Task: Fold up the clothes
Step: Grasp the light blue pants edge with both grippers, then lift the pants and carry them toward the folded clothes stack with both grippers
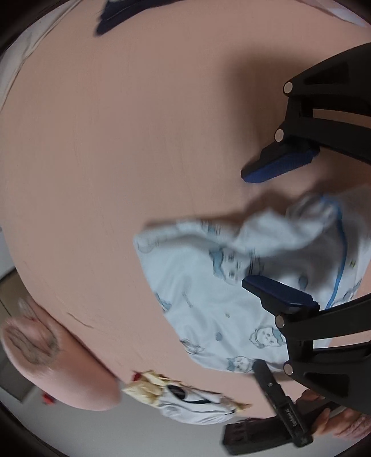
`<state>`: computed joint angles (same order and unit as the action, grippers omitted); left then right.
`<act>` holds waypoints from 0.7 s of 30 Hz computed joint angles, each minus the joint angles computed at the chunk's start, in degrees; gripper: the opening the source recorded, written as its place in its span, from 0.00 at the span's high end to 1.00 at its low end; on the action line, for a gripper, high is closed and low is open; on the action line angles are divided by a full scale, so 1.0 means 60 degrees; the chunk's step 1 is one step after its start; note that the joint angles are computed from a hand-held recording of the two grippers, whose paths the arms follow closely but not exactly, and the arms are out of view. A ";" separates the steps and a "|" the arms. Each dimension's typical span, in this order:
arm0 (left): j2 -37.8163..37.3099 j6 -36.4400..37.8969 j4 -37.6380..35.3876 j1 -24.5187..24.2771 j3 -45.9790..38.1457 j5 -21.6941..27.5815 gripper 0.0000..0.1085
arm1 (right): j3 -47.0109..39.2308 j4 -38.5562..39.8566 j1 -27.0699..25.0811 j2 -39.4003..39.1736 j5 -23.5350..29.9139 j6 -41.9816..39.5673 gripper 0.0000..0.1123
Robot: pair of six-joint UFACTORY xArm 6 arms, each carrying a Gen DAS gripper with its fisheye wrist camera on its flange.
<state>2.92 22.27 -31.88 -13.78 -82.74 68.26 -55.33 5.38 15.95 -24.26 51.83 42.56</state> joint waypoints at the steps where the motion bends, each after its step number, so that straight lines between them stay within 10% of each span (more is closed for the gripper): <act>1: -0.0055 -0.0021 0.0203 -0.0171 0.0080 -0.0259 0.52 | -0.0191 -0.0132 0.0063 0.0165 0.0087 -0.0089 0.41; 3: -0.0196 0.0060 0.0620 -0.0446 0.0295 -0.0741 0.56 | -0.0582 -0.0393 0.0185 0.0497 0.0268 -0.0275 0.42; 4: -0.0249 0.0136 0.0662 -0.0500 0.0341 -0.0820 0.80 | -0.0782 -0.0525 0.0246 0.0664 0.0363 -0.0368 0.54; 6: -0.0345 0.0275 0.0407 -0.0455 0.0291 -0.0657 0.91 | -0.1018 -0.0365 0.0291 0.0841 0.0364 -0.0612 0.88; 11: -0.1220 0.0913 0.0089 -0.0419 0.0468 -0.0677 0.92 | -0.0203 0.0865 0.0395 -0.0638 -0.0272 -0.0831 0.89; 21: -0.1906 0.1111 -0.0587 -0.0095 -0.0105 0.0454 0.92 | -0.2456 -0.0440 0.1096 0.1277 -0.0992 0.1091 0.89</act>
<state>-8.52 28.94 -35.40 -14.35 -83.37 70.99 -70.06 2.74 22.52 -16.60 45.88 49.10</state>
